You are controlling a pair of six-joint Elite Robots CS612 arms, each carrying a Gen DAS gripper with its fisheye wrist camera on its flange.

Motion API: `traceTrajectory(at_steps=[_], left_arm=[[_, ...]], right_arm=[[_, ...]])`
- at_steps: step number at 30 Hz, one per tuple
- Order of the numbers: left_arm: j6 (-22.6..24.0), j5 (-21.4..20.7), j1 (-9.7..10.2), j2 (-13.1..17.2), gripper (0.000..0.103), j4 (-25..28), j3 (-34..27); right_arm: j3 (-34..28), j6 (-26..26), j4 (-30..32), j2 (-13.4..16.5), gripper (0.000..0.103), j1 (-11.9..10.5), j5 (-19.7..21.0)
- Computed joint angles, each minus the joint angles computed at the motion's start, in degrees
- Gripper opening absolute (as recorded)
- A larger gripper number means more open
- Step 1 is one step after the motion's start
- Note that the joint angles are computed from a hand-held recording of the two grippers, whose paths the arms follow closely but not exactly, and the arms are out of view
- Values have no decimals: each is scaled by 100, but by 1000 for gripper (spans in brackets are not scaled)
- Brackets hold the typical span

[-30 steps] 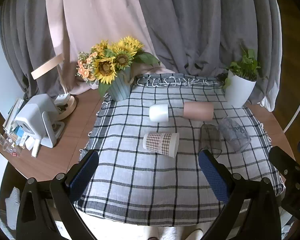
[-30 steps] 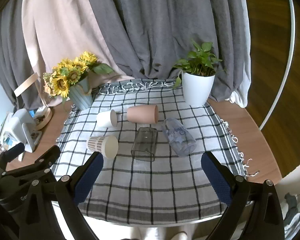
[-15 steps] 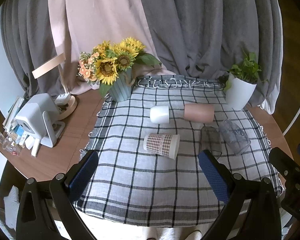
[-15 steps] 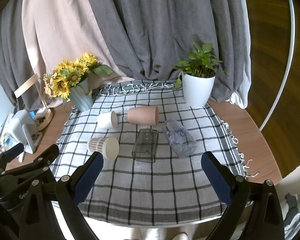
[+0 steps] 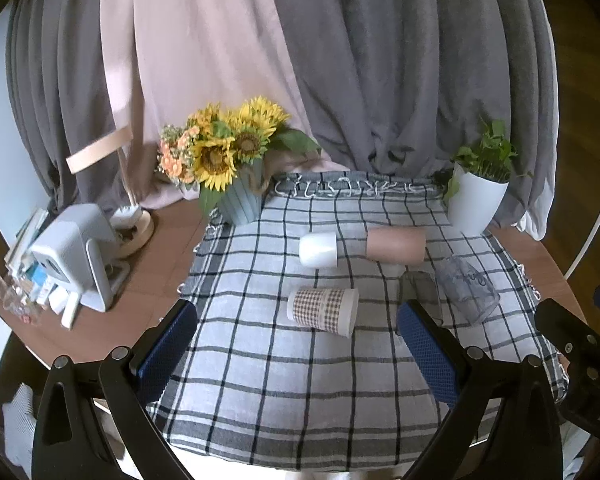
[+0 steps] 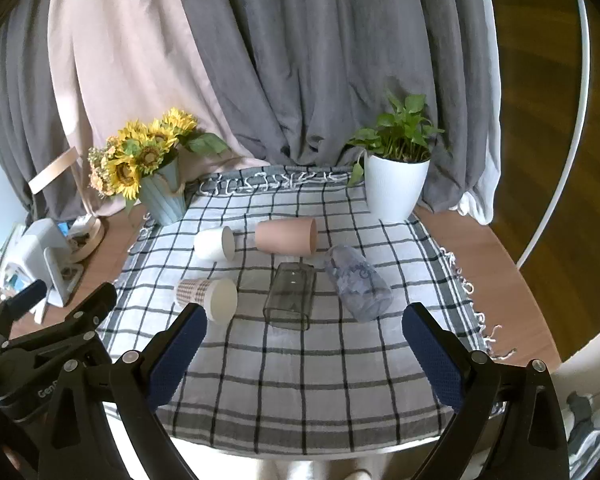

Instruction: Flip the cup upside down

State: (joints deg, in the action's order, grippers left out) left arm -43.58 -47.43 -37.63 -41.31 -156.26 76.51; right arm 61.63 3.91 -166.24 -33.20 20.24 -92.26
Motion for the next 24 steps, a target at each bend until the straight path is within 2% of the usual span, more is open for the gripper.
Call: traceTrajectory(at_steps=[11,24], left_arm=[[-174,-91,28,-21,102,10,24],[-164,-81,21,-1,102,122,-16]], right_arm=[[-14,28,-9,12,99,12,-2],[-19,32,-12,22,99,14,-8]])
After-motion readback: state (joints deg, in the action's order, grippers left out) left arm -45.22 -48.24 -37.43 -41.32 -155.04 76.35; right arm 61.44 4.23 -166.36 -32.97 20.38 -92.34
